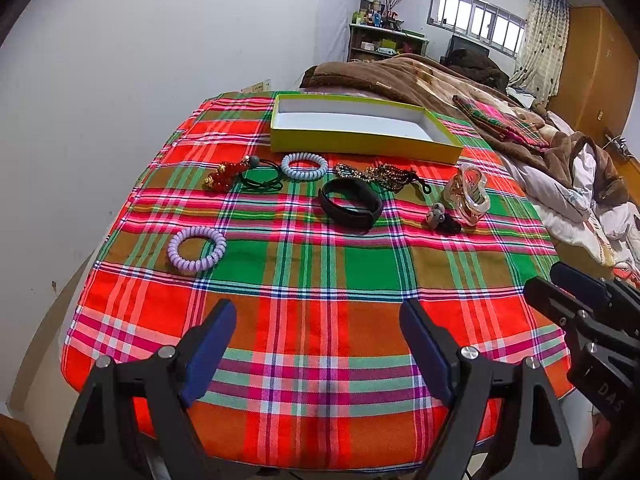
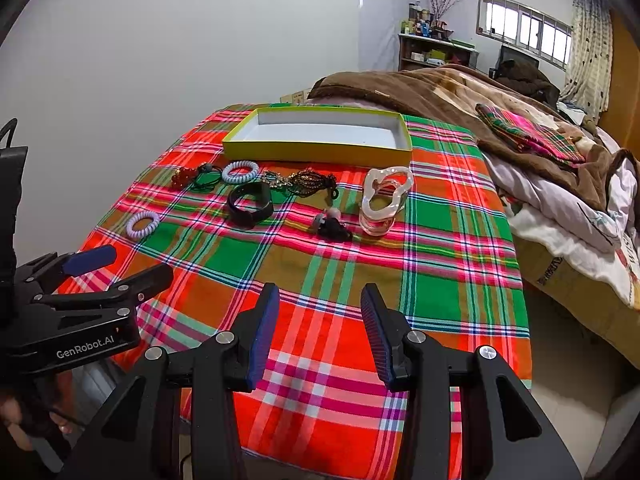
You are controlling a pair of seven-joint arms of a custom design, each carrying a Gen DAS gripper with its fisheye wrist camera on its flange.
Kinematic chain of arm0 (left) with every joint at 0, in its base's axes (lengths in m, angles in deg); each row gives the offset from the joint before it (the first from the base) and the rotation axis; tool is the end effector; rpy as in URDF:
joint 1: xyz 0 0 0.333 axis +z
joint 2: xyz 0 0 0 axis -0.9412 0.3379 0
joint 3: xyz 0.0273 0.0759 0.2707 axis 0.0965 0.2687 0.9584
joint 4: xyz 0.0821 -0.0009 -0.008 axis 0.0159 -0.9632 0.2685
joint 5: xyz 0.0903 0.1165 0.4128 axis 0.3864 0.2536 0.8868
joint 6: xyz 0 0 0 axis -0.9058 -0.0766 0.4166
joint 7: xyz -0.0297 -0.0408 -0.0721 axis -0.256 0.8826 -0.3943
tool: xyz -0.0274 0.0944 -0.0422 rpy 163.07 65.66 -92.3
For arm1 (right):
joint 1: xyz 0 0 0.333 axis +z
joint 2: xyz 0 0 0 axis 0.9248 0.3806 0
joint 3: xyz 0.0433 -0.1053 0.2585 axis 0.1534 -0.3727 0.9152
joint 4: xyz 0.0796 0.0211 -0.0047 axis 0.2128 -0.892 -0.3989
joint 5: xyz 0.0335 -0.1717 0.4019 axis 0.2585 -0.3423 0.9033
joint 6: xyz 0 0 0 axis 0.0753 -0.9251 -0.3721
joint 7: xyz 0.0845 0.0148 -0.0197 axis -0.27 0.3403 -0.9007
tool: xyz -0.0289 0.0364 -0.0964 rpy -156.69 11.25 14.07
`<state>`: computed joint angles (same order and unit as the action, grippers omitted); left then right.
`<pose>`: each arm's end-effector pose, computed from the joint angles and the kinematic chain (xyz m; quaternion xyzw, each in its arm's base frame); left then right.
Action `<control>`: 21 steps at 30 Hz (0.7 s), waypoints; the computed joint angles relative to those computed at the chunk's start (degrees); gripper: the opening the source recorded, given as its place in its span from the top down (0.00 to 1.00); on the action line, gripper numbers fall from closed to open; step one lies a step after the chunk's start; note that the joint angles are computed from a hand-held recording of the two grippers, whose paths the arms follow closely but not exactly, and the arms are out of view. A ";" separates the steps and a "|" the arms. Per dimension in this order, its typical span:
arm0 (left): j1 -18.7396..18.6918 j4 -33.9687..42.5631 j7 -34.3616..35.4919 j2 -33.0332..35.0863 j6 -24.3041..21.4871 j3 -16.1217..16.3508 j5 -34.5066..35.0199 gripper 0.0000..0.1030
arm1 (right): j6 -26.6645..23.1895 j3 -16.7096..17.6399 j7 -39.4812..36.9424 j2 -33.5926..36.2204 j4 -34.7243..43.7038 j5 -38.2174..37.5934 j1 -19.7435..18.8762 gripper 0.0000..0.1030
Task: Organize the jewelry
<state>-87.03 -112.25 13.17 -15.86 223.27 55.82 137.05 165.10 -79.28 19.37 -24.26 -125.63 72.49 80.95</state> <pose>0.4895 -0.3084 0.3168 -0.7746 0.5336 -0.2184 0.2599 0.5607 0.1066 0.3275 -0.8155 0.4445 -0.1568 0.3358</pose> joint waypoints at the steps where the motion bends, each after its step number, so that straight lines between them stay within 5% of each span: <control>1: -0.02 0.01 0.02 0.01 0.01 -0.01 0.00 0.17 | -0.03 -0.02 -0.15 -0.01 0.01 0.19 0.00 0.58; 21: 0.15 -0.20 0.34 -0.08 0.92 0.20 -0.20 0.17 | -0.08 -0.03 -0.09 0.03 0.09 0.13 0.01 0.58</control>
<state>-86.87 -112.45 13.51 -15.94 224.19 56.02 136.84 165.01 -79.31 19.28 -24.24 -125.54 72.62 80.96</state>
